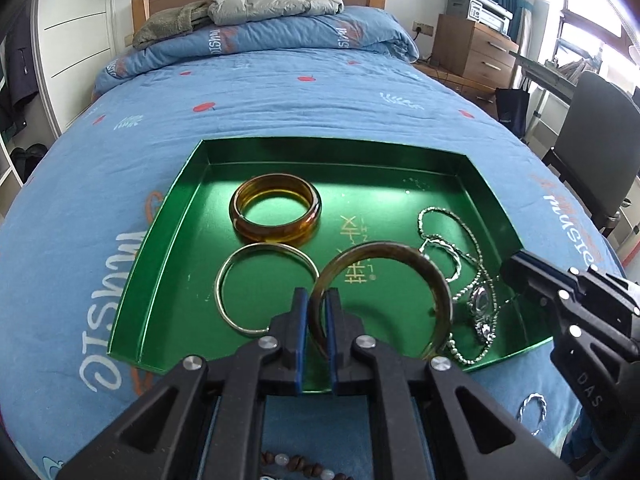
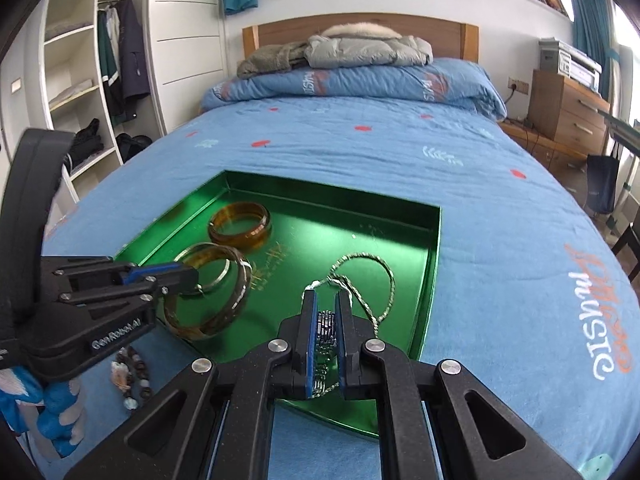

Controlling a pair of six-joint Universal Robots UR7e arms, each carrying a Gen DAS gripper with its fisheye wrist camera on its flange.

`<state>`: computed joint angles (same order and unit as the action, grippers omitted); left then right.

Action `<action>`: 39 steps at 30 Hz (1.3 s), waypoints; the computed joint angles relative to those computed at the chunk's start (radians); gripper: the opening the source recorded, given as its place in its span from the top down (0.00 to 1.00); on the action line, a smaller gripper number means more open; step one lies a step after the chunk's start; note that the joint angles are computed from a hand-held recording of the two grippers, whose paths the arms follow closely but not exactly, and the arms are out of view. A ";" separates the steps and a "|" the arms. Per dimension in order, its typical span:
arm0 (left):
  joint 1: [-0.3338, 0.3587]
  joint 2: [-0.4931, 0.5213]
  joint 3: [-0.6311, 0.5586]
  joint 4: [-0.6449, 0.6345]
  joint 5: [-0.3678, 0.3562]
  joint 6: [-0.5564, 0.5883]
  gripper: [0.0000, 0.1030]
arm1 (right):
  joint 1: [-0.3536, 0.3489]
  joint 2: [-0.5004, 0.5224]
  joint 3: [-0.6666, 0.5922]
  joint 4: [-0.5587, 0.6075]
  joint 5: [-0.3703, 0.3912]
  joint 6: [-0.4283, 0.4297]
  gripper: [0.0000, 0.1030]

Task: Organize jewelry
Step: 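Carry the brown bangle and brooch into the green tray and open both tools, then move both open tools back over the remaining rings and bracelet on the bed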

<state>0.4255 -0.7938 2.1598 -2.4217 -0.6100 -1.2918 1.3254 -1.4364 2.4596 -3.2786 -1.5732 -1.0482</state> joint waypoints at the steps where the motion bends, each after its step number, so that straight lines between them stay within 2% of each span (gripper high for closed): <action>1: 0.003 0.002 0.001 -0.003 -0.005 -0.001 0.93 | -0.001 0.011 -0.004 -0.007 -0.011 0.005 0.92; 11: 0.005 0.003 0.025 -0.026 -0.022 -0.029 0.90 | -0.021 0.041 -0.011 -0.025 -0.048 0.040 0.91; 13: 0.004 -0.002 0.030 -0.038 -0.024 -0.034 0.90 | -0.020 0.039 -0.010 -0.025 -0.057 0.044 0.86; 15: 0.003 -0.008 0.037 -0.054 -0.026 -0.036 0.90 | -0.021 0.030 -0.009 -0.016 -0.054 0.044 0.71; 17: -0.003 -0.017 0.042 -0.057 -0.024 -0.045 0.89 | -0.018 0.018 -0.005 -0.015 -0.053 0.047 0.64; 19: -0.012 -0.029 0.049 -0.064 -0.022 -0.046 0.87 | -0.015 -0.002 0.001 -0.008 -0.047 0.050 0.61; 22: -0.034 -0.047 0.051 -0.044 -0.010 -0.062 0.80 | -0.010 -0.036 0.013 0.000 -0.038 0.052 0.60; 26: -0.074 -0.079 0.050 0.033 0.004 -0.118 0.76 | -0.006 -0.088 0.036 0.013 -0.025 0.059 0.56; 31: -0.145 -0.123 0.054 0.184 0.006 -0.252 0.68 | -0.005 -0.191 0.091 0.044 -0.001 0.058 0.48; 39: -0.279 -0.179 0.070 0.429 -0.072 -0.485 0.67 | -0.025 -0.398 0.184 0.158 0.052 0.035 0.40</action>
<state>0.1463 -0.9733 2.2301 -1.9925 -0.6820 -1.7765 1.3007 -1.8344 2.6441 -3.1206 -1.5214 -1.0129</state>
